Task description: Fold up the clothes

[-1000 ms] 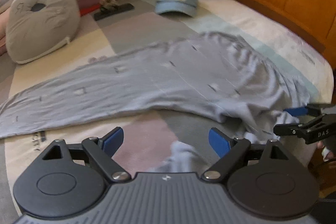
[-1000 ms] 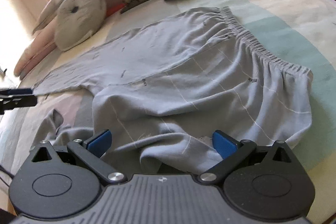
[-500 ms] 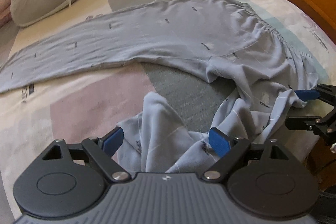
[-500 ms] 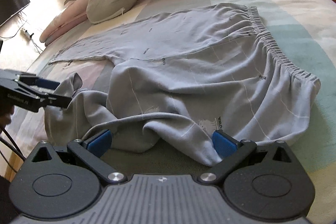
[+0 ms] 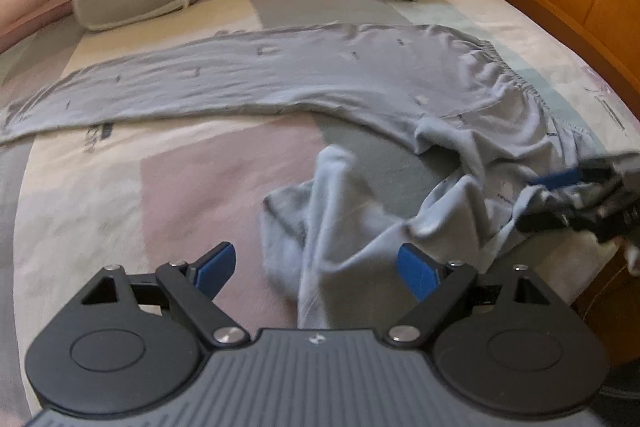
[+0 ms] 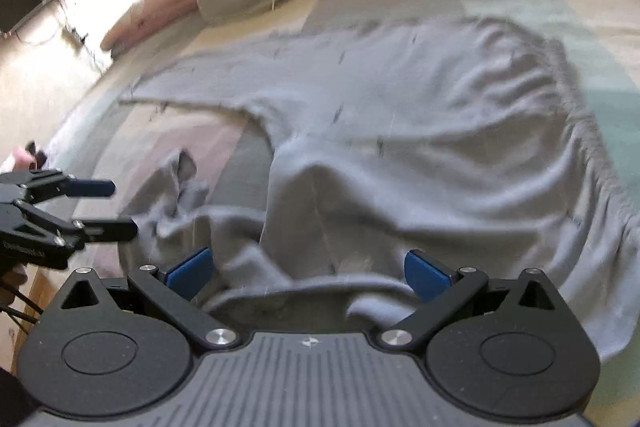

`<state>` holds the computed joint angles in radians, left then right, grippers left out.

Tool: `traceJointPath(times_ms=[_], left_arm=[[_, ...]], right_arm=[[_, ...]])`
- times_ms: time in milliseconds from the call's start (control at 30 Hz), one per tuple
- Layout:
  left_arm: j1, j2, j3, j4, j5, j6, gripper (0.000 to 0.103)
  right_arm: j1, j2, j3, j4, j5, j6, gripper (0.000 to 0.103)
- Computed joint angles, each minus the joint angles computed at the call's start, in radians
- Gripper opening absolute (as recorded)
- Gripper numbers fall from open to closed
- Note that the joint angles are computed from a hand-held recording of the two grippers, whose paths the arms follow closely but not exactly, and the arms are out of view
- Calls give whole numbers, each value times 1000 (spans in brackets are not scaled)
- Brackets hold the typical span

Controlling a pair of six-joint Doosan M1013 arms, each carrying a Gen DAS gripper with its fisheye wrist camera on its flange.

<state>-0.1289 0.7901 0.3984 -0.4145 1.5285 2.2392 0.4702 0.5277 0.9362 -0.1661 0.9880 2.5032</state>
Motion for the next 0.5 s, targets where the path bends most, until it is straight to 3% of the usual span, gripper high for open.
traceJointPath(times_ms=[133, 267, 500], left_arm=[[20, -4, 21, -19, -9, -10, 88], [38, 18, -5, -66, 16, -8, 88], [66, 51, -58, -113, 54, 23, 88]], right_arm=[[23, -5, 6, 22, 52, -30, 103], [46, 25, -69, -10, 179, -10, 103], [91, 104, -237, -183, 279, 57, 103]])
